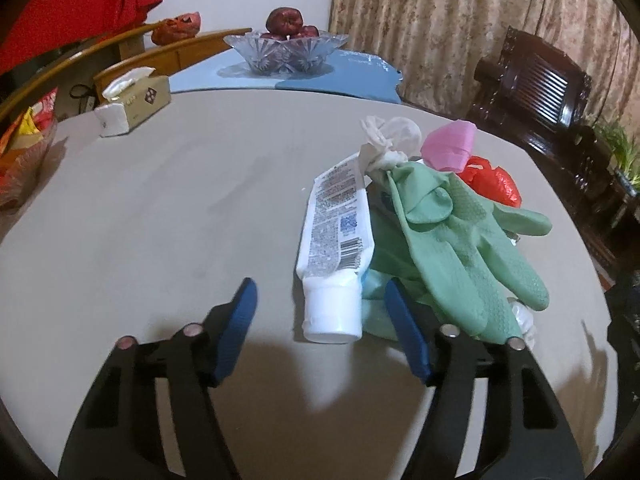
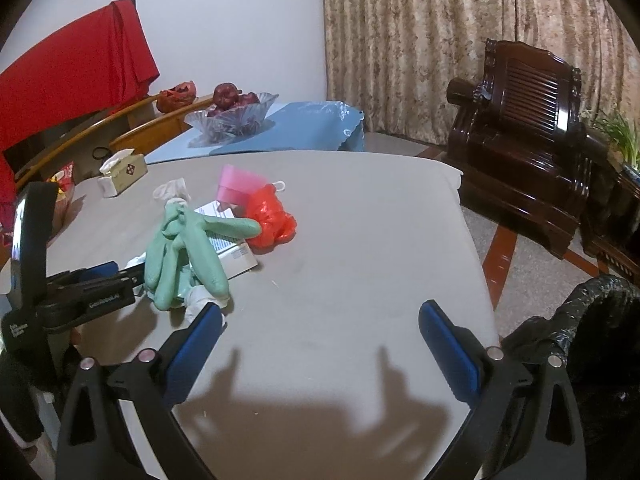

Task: Collect trash
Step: 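Move both tools back to the table and grasp the white tube with the left tool, then grasp the green rubber glove with the right tool while the left tool holds the tube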

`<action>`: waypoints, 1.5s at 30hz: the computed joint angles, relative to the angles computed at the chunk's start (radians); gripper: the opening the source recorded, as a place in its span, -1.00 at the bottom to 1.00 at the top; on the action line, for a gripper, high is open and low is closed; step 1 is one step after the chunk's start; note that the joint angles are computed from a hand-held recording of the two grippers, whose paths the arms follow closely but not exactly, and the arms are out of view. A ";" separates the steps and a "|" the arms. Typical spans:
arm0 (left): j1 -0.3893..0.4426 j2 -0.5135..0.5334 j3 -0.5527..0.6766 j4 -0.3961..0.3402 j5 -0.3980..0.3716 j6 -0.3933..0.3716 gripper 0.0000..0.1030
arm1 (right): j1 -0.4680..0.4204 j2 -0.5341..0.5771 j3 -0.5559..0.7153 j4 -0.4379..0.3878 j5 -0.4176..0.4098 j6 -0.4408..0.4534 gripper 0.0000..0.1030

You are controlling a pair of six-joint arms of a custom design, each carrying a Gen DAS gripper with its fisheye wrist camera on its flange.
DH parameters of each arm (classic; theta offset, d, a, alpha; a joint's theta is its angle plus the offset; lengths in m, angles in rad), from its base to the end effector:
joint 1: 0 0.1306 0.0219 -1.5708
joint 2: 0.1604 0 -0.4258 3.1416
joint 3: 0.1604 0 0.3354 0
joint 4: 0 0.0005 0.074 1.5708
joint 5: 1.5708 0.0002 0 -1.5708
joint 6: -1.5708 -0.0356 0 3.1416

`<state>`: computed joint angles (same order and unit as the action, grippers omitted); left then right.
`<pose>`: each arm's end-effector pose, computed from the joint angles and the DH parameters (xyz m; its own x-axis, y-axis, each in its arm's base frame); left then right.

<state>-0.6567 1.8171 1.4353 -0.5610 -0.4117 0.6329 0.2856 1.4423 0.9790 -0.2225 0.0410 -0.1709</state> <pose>0.4551 -0.3335 0.3103 -0.7376 -0.1159 -0.6653 -0.0781 0.9932 -0.0864 0.4037 0.1165 0.3367 -0.6415 -0.0112 -0.7671 -0.1440 0.9839 0.1060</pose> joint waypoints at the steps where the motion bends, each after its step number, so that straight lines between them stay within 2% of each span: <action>1: 0.003 -0.006 -0.010 0.016 0.017 -0.002 0.05 | 0.001 0.000 0.001 0.000 0.000 0.001 0.88; 4: 0.007 -0.024 -0.036 0.032 0.026 0.006 -0.14 | 0.003 0.004 0.004 -0.003 -0.002 0.004 0.88; 6: 0.013 -0.044 -0.067 0.056 0.034 0.017 -0.13 | 0.004 0.007 0.006 -0.003 -0.003 0.005 0.88; 11: 0.022 -0.064 -0.099 0.060 0.020 0.047 -0.16 | 0.010 0.018 0.010 -0.006 -0.005 -0.001 0.88; 19: 0.035 -0.001 -0.011 -0.025 0.032 0.026 -0.11 | 0.019 0.024 0.019 -0.007 -0.008 0.004 0.88; 21: 0.034 0.011 0.007 -0.038 0.029 0.012 -0.16 | 0.020 0.026 0.020 -0.007 -0.009 0.003 0.88; 22: 0.035 0.015 0.012 -0.036 0.035 0.001 -0.28 | 0.021 0.027 0.020 -0.008 -0.010 0.002 0.88; 24: 0.035 0.014 0.011 -0.026 0.044 -0.007 -0.35 | 0.023 0.032 0.024 -0.011 -0.016 0.002 0.87; 31: 0.016 -0.054 -0.081 0.044 0.029 0.026 -0.41 | 0.048 0.051 0.039 -0.015 -0.042 0.005 0.77; 35: 0.000 -0.105 -0.139 0.055 0.003 0.063 -0.42 | 0.061 0.058 0.047 -0.009 -0.060 -0.007 0.67; 40: -0.009 -0.148 -0.191 0.045 -0.050 0.109 -0.44 | 0.079 0.069 0.062 -0.010 -0.066 -0.008 0.65; 45: 0.017 -0.135 -0.196 0.030 0.003 0.113 -0.44 | 0.104 0.087 0.084 -0.010 -0.058 -0.003 0.65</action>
